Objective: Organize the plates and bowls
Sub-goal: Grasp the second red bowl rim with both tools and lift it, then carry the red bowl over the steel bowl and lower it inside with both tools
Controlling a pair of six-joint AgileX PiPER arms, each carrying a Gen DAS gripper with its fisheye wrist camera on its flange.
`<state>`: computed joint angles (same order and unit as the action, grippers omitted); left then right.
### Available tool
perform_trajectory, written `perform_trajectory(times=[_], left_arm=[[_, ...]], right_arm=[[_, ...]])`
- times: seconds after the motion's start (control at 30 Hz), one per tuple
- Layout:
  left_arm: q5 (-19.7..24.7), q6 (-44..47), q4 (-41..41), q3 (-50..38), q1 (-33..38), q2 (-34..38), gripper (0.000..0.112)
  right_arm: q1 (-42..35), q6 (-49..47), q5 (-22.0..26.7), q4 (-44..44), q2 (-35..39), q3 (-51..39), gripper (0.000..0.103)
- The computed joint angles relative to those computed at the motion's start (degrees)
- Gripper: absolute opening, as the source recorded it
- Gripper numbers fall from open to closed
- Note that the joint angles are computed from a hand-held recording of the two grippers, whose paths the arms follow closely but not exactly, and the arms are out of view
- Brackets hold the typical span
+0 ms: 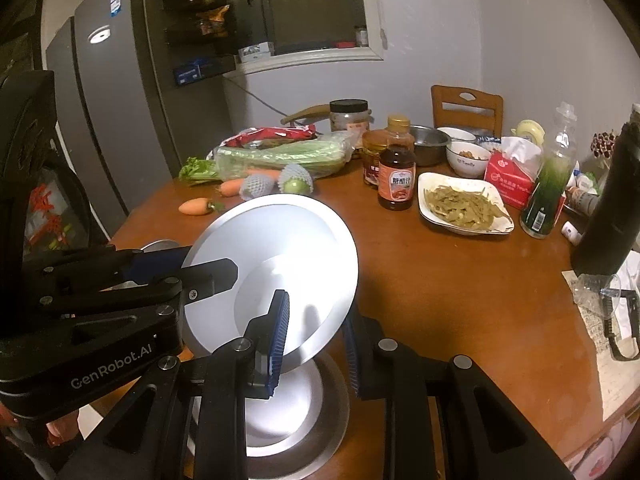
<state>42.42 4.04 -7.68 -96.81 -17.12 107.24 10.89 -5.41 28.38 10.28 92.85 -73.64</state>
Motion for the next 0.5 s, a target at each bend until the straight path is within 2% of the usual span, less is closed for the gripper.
perform_trajectory(times=[0.5], left_arm=[[-3.0, 4.0, -1.9, 9.3, 1.6, -5.5, 0.027]], right_arm=[[4.1, 6.1, -0.8, -5.0, -3.5, 4.2, 0.028]])
